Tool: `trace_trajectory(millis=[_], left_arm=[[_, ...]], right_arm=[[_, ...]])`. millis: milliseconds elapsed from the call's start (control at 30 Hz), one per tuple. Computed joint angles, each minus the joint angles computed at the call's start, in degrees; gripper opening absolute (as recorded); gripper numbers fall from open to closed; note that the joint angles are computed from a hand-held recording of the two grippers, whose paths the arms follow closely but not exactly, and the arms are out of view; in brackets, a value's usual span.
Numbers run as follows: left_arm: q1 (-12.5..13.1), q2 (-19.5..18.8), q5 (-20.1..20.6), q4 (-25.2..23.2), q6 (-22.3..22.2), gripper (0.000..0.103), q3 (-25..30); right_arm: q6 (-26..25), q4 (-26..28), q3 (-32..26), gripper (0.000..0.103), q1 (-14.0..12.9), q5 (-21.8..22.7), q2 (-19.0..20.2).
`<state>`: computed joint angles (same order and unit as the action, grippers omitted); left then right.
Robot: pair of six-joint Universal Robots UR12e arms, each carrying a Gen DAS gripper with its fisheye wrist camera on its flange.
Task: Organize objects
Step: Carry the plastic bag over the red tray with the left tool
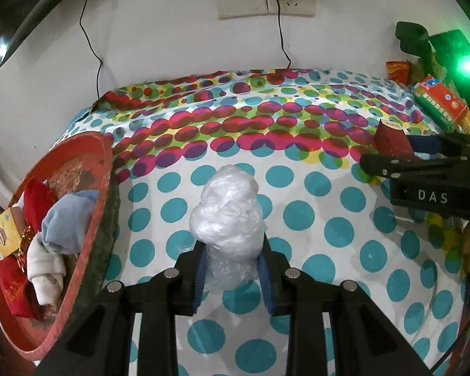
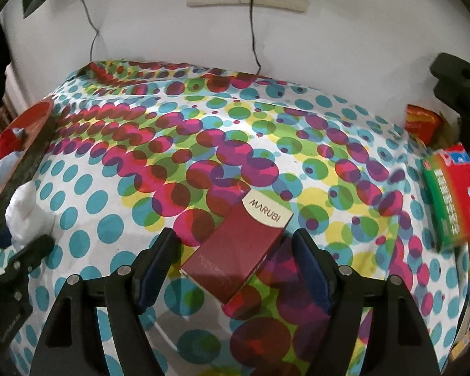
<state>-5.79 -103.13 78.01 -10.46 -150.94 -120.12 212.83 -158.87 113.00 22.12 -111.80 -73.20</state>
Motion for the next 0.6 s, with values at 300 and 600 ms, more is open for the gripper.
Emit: trace_trajectory(millis=[300,600], left_arm=[[0.44,-0.21,-1.20,1.97,-0.90,0.029,-0.64],[0.52,-0.17,-1.44,2.47,-2.35,0.029,-0.86]], right_arm=[[1.79,-0.17,-0.20,0.073,0.73,-2.28,0.47],[1.29,-0.36,-0.16,0.073,0.67,-2.00,0.45]])
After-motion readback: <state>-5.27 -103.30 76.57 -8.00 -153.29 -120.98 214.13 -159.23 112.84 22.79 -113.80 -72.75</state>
